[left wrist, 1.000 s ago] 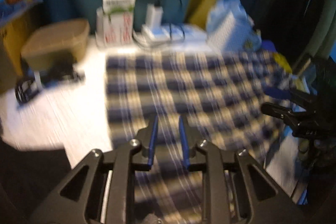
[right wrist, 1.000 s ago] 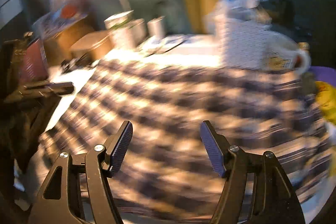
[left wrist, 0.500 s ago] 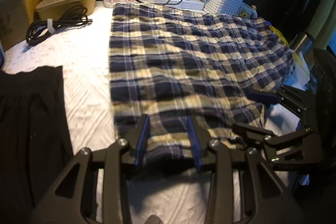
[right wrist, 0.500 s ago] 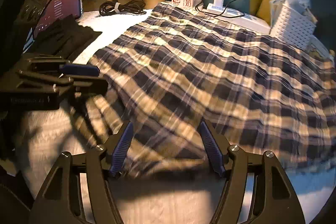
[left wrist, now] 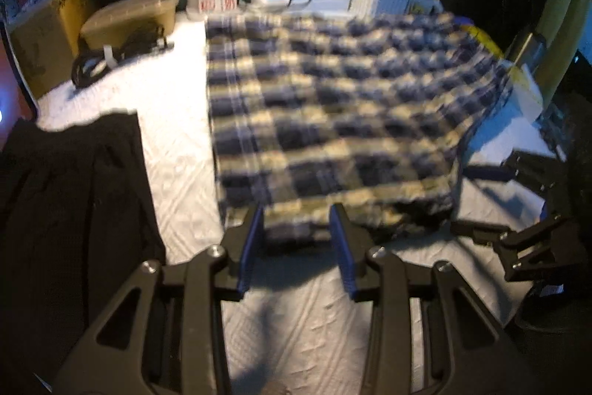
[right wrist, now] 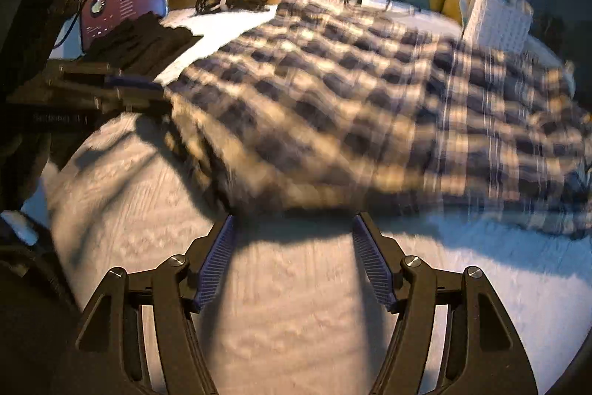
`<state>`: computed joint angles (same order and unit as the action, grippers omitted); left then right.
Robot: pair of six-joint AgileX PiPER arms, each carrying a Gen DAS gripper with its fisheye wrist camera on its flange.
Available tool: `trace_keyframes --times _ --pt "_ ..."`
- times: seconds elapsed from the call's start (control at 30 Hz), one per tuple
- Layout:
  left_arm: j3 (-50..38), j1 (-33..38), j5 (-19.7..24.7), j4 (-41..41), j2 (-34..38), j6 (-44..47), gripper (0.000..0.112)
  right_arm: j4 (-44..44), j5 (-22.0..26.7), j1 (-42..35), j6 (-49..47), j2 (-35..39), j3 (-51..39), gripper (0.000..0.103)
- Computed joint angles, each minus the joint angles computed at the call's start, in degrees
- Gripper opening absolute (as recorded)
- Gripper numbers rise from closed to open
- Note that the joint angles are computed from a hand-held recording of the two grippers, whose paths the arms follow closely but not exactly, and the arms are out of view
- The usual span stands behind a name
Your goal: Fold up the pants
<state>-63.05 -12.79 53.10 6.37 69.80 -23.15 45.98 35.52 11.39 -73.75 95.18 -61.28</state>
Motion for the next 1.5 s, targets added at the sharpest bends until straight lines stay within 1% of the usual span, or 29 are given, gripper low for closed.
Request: trace_keyframes --times 0.07,0.17,0.23,0.3,0.37,0.5,0.53,0.6,0.67,0.7,0.77,0.8,0.87,0.93,0.97,1.03,1.13,1.17,1.2,1.23,1.3,1.4,1.5 --pt "-1.13 -0.39 -1.37 0.85 0.40 -0.98 0.038 -0.42 1.05 -2.63 0.92 -0.48 -1.57 0.070" --pt "-4.05 -1.55 -2.60 1.20 3.26 -1.56 0.038 0.62 2.92 -7.48 1.85 -0.39 -5.73 0.070" --pt "-5.89 -2.34 -3.61 1.17 6.03 -1.51 0.038 3.10 2.38 -10.91 1.37 0.38 -7.07 0.070" --pt "-7.18 -2.78 -4.44 0.61 8.62 -1.70 0.038 4.43 1.19 -14.21 3.05 2.32 -9.10 0.070" --pt "-8.20 -3.36 -4.60 0.70 11.04 -2.22 0.038 4.60 0.48 -17.11 6.68 5.22 -12.19 0.070" --pt "-8.78 -3.81 -3.53 1.28 15.18 -3.56 0.038 5.83 -0.06 -21.76 12.70 10.39 -17.10 0.070" --pt "-7.31 -3.93 -5.45 1.97 14.34 -4.17 0.038 5.73 0.10 -22.76 14.03 11.51 -18.36 0.070" --pt "-7.15 -3.49 -5.38 1.31 14.20 -3.05 0.038 4.97 0.87 -24.21 16.86 13.84 -21.00 0.070" --pt "-7.31 -2.70 -5.02 0.66 14.24 -2.68 0.039 5.16 3.29 -25.65 18.69 16.30 -24.13 0.070" --pt "-7.78 -2.41 -4.32 0.78 14.38 -3.18 0.039 5.81 5.55 -26.47 19.45 17.79 -26.31 0.070" --pt "-8.56 -2.15 -2.84 2.30 14.39 -4.74 0.039 7.38 9.33 -27.59 20.57 20.34 -30.36 0.071" --pt "-8.72 -1.91 -2.64 3.18 13.89 -5.67 0.039 7.83 10.40 -27.76 21.05 21.10 -31.82 0.072" --pt "-8.70 -1.53 -2.61 4.49 12.83 -7.25 0.039 8.07 11.95 -27.55 23.00 23.03 -35.52 0.073" --pt "-8.87 -1.14 -2.89 6.78 11.69 -9.64 0.039 7.63 13.61 -27.23 27.04 25.95 -40.30 0.076" --pt "-8.89 -1.03 -3.02 7.79 11.29 -10.64 0.039 7.70 14.27 -27.12 28.81 27.19 -42.20 0.079" --pt "-8.96 -0.40 -3.16 9.88 10.25 -12.51 0.039 7.96 16.17 -26.96 32.39 30.37 -46.84 0.079" --pt "-9.51 1.21 -2.78 10.56 9.80 -12.54 0.039 12.15 16.90 -27.13 34.13 32.82 -49.50 0.079" --pt "-9.54 1.55 -2.63 10.54 9.61 -12.43 0.039 12.50 16.53 -27.01 34.27 32.90 -49.56 0.072" --pt "-9.51 1.92 -2.59 10.48 9.37 -12.22 0.039 12.41 16.00 -26.87 34.23 32.85 -49.56 0.036" --pt "-9.30 2.25 -2.64 10.39 8.97 -11.92 0.039 12.74 16.16 -26.99 34.00 32.86 -49.63 0.022" --pt "-8.76 2.90 -3.07 9.93 8.06 -11.03 0.039 16.51 15.48 -27.84 30.91 31.20 -46.68 0.019" --pt "-8.11 3.16 -3.69 9.61 7.17 -10.37 0.039 18.17 13.21 -28.67 27.99 27.70 -43.25 0.018" --pt "-7.05 4.66 -4.95 7.63 6.15 -8.11 0.039 17.93 10.91 -28.76 26.87 24.22 -41.08 0.018"
